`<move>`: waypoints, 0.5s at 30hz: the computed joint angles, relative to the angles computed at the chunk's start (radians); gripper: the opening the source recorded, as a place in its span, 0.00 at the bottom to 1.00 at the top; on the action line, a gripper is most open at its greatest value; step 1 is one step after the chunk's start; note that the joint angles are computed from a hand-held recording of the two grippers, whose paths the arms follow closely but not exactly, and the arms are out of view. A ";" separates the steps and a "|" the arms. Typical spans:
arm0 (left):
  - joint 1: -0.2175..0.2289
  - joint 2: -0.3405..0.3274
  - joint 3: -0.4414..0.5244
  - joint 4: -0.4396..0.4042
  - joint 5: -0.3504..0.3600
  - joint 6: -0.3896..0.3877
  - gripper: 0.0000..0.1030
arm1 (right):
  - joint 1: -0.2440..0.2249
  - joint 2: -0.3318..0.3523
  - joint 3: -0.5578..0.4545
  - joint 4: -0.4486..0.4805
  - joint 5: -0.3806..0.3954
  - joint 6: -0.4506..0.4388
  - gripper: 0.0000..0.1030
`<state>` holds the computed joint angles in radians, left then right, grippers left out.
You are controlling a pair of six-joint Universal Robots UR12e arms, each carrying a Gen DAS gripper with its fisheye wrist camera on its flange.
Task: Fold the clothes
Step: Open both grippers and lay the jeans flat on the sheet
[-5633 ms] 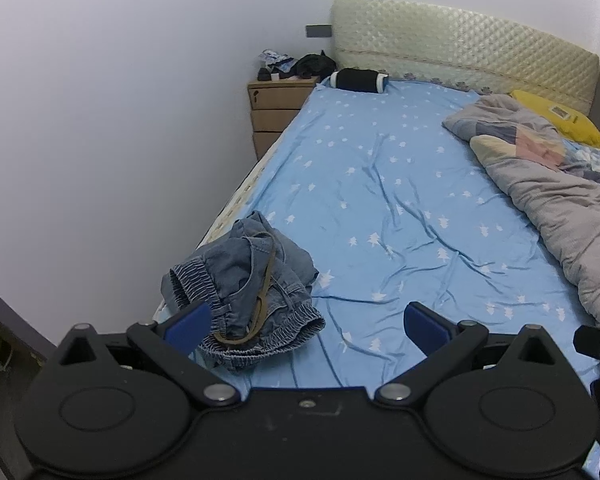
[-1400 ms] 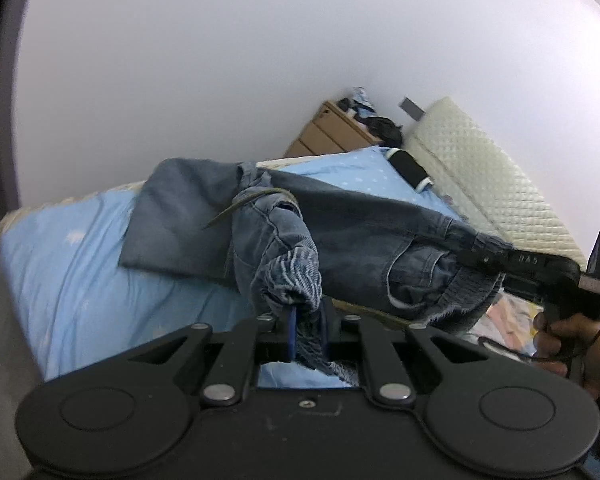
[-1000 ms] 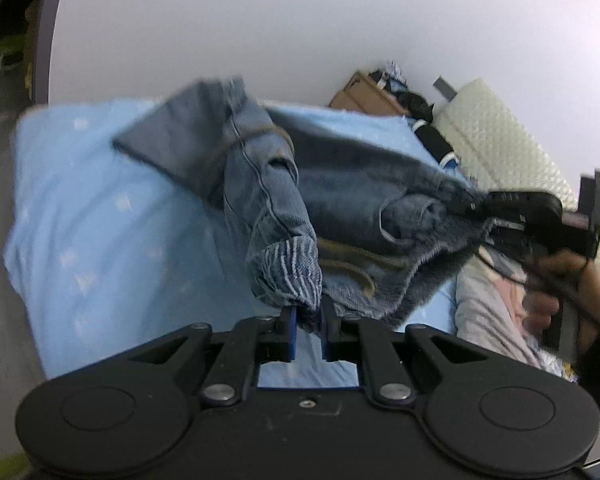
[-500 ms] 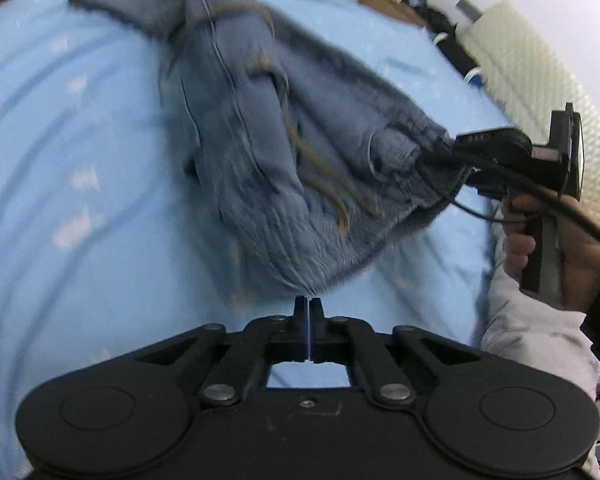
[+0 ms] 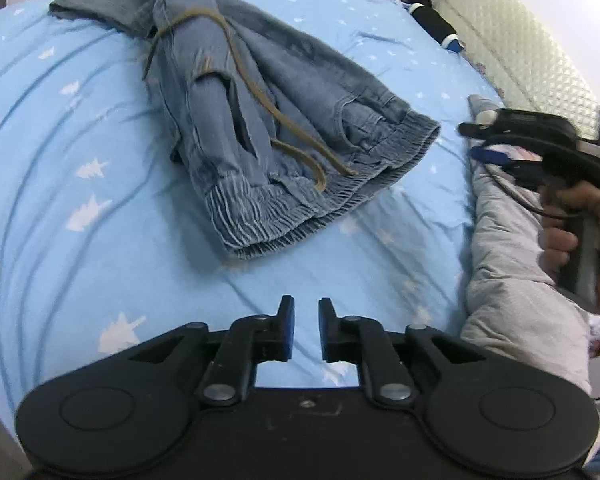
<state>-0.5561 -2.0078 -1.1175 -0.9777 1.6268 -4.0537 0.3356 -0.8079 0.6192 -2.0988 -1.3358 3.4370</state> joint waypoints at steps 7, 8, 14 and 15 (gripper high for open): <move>0.021 0.021 0.061 -0.072 0.041 0.002 0.34 | 0.031 -0.136 0.117 -0.085 -0.009 0.043 0.37; 0.027 0.026 0.064 -0.076 0.044 0.008 0.35 | 0.038 -0.149 0.127 -0.089 -0.011 0.048 0.37; 0.066 0.056 0.072 -0.087 0.059 0.087 0.37 | 0.103 -0.201 0.176 -0.108 -0.087 0.070 0.37; 0.074 0.061 0.071 -0.086 0.057 0.104 0.37 | 0.114 -0.205 0.179 -0.106 -0.103 0.082 0.37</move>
